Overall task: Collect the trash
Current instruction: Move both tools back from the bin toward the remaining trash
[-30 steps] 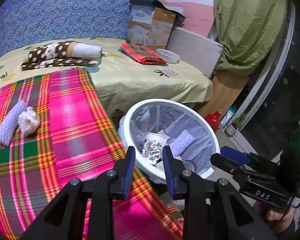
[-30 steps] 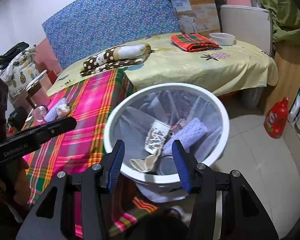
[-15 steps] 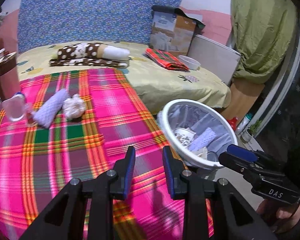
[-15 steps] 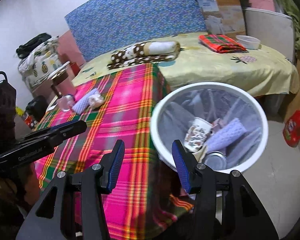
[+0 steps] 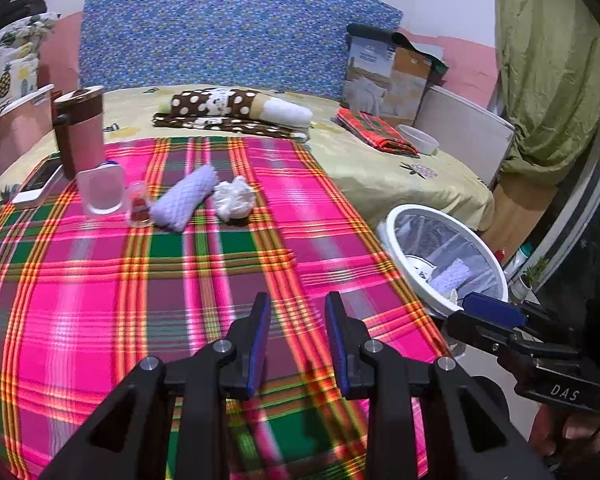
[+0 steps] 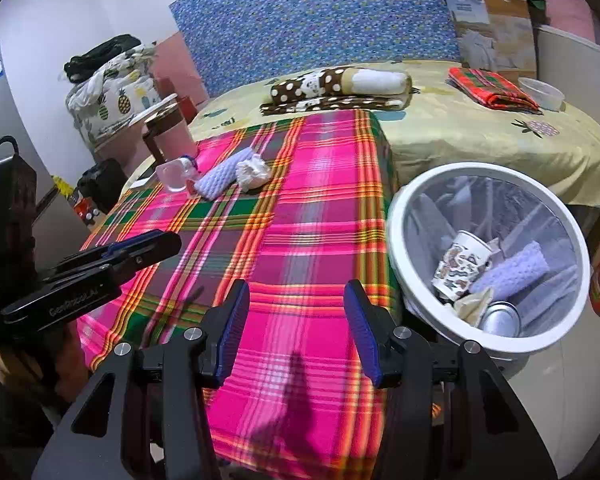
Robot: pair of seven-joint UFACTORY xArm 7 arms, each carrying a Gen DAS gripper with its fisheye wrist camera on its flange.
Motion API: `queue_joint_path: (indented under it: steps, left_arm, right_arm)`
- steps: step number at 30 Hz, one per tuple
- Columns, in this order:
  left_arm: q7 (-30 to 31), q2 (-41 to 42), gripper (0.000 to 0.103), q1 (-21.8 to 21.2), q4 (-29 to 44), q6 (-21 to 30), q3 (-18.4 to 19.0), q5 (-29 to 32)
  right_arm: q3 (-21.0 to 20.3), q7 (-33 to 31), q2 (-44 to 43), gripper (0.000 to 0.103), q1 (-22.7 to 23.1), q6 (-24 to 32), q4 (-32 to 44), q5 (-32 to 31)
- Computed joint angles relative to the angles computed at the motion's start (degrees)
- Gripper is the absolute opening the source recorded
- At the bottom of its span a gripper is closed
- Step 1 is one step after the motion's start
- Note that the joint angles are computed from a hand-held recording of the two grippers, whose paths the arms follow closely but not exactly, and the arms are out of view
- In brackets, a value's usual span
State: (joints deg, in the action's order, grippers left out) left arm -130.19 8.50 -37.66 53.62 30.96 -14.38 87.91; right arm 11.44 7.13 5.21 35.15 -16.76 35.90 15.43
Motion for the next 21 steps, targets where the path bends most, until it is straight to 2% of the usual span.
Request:
queue_joint_path:
  steps: [5, 11, 15, 21]
  left_arm:
    - [-1.58, -2.72, 0.029, 0.87, -3.28, 0.48, -0.01, 0.13]
    - [-2.54, -4.95, 0.029, 2.64, -6.12, 0.56, -0.33, -0.07]
    - [-2.44, -5.82, 0.029, 4.32, -7.32, -0.78, 0.0, 0.01]
    - [0.79, -6.51, 0.029, 6.52, -7.53, -1.57, 0.54, -0.97]
  right_arm:
    - [-0.65, -1.17, 1.44, 0.051, 1.86, 1.0, 2.3, 0.56]
    - [-4.26, -4.29, 3.76, 0.051, 7.06, 2.37, 6.06, 2.94]
    - [-5.45, -4.02, 5.36, 0.051, 8.16, 3.53, 8.56, 1.54]
    - [-7.41, -2.03, 8.09, 0.051, 9.3, 5.87, 12.98, -2.56]
